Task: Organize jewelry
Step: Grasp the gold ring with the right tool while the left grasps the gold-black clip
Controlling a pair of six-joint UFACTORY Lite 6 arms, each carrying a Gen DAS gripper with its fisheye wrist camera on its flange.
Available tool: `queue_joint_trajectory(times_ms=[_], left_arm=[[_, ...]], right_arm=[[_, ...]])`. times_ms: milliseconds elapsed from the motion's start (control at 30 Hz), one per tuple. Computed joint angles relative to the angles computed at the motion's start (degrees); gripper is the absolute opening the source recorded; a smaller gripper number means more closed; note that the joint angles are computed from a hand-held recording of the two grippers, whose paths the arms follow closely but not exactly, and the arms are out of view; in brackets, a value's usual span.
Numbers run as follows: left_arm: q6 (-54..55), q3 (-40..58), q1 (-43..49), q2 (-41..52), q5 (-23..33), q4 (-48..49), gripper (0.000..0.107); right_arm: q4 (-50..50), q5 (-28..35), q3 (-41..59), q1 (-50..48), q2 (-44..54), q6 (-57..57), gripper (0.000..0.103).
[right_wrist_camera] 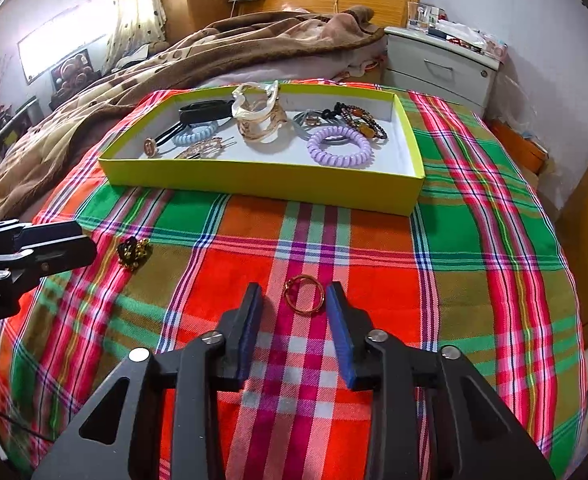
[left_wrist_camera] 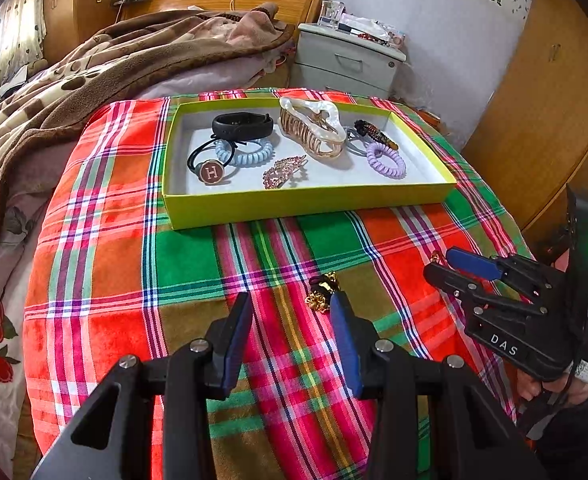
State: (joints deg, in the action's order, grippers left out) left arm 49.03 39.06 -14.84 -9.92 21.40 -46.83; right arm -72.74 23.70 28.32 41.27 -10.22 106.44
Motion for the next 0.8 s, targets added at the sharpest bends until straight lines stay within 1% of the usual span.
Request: queue_joint_trajectory(times_ms=[33, 100, 367, 467, 500, 533, 567, 633, 733, 800], left_arm=[[-0.61, 0.03, -0.22, 0.04, -0.19, 0.52, 0.042], [-1.32, 0.17, -0.6, 0.19, -0.31, 1.06, 0.042], [-5.94, 0.75, -3.17, 0.9, -1.33, 5.04, 0.042], [-5.38, 1.3, -3.61, 1.82, -1.27, 4.29, 0.042], [-4.69, 1.45, -3.82, 2.1, -1.26, 3.6, 0.042], [-4.02, 1.64, -4.15, 2.5, -1.24, 3.02, 0.042], [-4.1, 1.77, -4.51, 2.86, -1.28, 3.16, 0.043], [-5.19, 1.96, -5.6, 3.57, -1.85, 4.17, 0.043], [-8.94, 2.44, -7.37, 4.93, -2.96, 7.4, 0.044], [-12.45, 2.57, -8.5, 5.46, -4.05, 10.76, 0.044]], right_arm=[[-0.12, -0.08, -0.27, 0.02, -0.31, 0.18, 0.023], [-0.59, -0.93, -0.97, -0.43, -1.13, 0.57, 0.021], [-2.47, -2.64, -2.24, -1.39, -2.68, 2.96, 0.02], [-3.59, -2.11, -3.73, -1.14, -5.07, 5.14, 0.019], [-3.77, -2.02, -4.17, -1.08, -5.82, 5.46, 0.006], [-3.69, -1.74, -4.47, -0.97, -6.4, 5.63, 0.005], [-3.32, -0.98, -5.02, -0.66, -7.43, 5.81, 0.005], [-3.37, -1.83, -5.78, -1.45, -8.64, 5.52, 0.005], [-3.0, -1.63, -6.96, -1.62, -10.33, 5.73, 0.005], [-1.32, -3.73, -7.69, -3.14, -11.71, 3.62, 0.005]])
